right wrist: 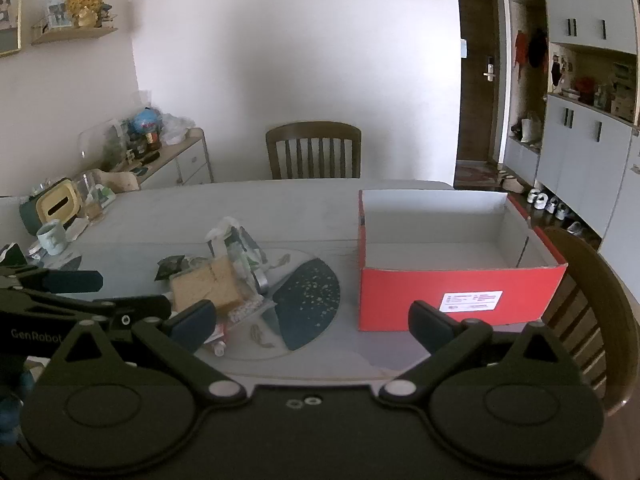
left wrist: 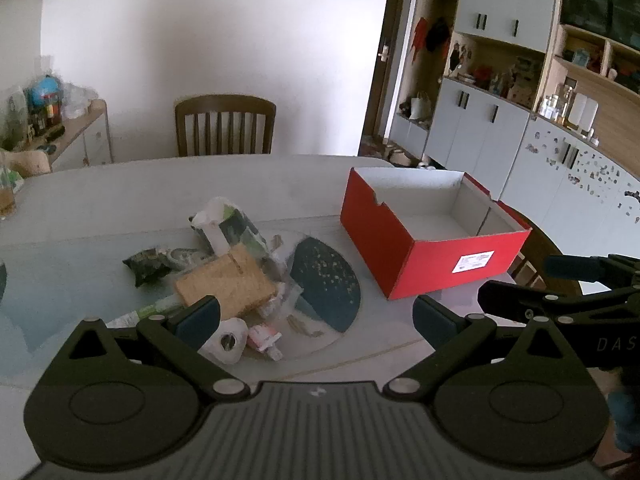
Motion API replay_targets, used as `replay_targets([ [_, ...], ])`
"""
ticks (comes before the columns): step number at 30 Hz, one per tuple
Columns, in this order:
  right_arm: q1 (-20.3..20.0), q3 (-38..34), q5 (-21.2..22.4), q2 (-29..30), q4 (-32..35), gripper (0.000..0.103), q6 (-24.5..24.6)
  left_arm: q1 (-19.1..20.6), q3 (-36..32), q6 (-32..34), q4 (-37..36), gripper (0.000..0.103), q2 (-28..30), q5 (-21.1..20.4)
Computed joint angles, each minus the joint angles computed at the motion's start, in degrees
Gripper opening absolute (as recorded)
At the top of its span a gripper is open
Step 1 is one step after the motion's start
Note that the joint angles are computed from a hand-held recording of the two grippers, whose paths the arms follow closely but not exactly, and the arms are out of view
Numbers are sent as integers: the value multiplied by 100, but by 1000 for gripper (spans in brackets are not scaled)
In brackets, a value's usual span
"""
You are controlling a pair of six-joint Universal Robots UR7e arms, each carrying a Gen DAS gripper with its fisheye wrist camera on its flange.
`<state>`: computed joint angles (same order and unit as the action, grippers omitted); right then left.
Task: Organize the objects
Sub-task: 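Move both tools toward the pile of items beside the bread bag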
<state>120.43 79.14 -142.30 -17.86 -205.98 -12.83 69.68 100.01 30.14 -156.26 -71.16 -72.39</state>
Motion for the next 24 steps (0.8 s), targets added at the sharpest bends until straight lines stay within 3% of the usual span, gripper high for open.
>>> replay_targets([
  [7, -27, -32, 122, -31, 166, 102, -234, 23, -46, -164, -103, 103, 44, 35],
  [12, -91, -62, 382, -35, 247, 102, -513, 78, -1, -310, -442, 103, 92, 323],
  [20, -257, -363, 639, 33, 1077, 102, -156, 340, -95, -96, -576, 103, 271, 936],
  [24, -329, -681, 677, 234, 1386, 102, -76, 571, -339, 389, -717, 103, 512, 911],
])
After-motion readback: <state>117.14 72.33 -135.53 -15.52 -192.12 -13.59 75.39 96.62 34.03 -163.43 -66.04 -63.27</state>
